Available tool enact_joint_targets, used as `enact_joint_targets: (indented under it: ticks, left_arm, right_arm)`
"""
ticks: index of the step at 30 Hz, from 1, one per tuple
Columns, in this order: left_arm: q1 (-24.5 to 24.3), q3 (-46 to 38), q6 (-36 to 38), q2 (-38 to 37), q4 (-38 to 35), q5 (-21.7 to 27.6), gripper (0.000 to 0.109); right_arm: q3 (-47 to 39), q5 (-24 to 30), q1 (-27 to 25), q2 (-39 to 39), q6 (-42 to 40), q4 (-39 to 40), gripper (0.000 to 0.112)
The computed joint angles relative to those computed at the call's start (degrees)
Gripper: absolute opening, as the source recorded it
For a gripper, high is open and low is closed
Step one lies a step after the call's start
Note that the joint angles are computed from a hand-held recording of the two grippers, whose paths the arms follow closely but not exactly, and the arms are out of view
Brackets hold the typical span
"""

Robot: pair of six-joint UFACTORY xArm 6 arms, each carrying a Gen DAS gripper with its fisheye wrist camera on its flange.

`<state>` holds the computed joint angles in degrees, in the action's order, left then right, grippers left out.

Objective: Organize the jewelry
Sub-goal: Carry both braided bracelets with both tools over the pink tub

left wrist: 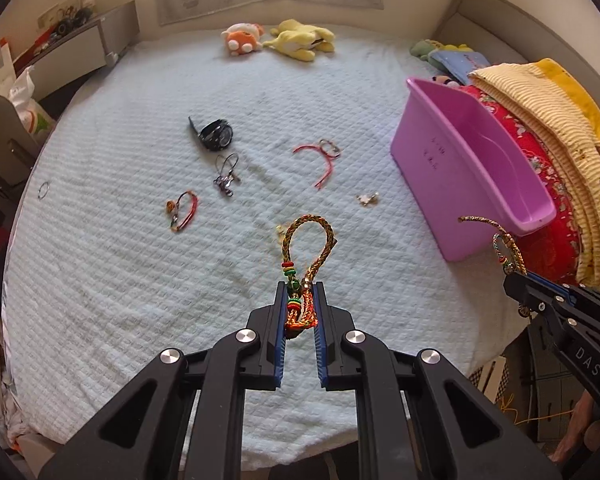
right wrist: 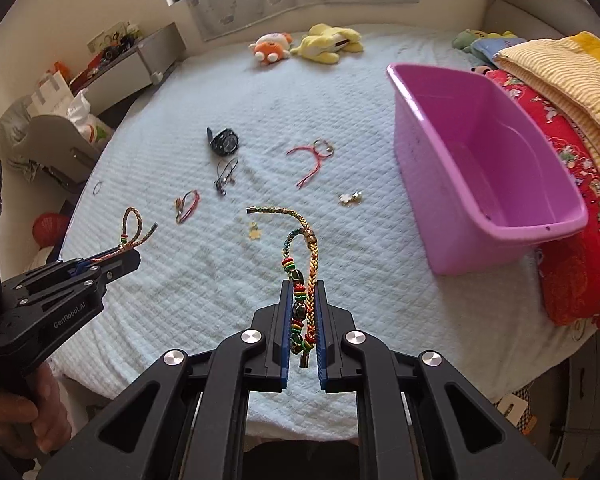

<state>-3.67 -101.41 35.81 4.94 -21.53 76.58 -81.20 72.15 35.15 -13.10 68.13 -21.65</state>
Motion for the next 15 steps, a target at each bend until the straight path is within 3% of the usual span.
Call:
enact_joint_targets:
  ticks: [3,7,11,15]
  left_arm:
    - [-2.34,-4.90,-0.97,1.42,-1.29,2.06,0.012]
    - [-6.31,-11.50,-4.08,4.02,-2.04,3.91,0.012]
    - [-11.63,-15.98,-8.78,6.25,-0.45,3.35,0.012]
    - [-18.17,-19.59,-15.80,8.77,4.00,0.72,0.012]
  right_arm:
    - [-2.08,4.33,-1.11,-2.22,-1.49,-2.35,0.010]
    - [-1.30,5.87,-4.80,-6.60,-3.74,-3.84,0.010]
    - [2.05,3.19,-11.88,-11.54,-9.82,-2.20,0.010]
    - [6.50,-2.02,-22.47,-15.76,-21.72,4.51,0.010]
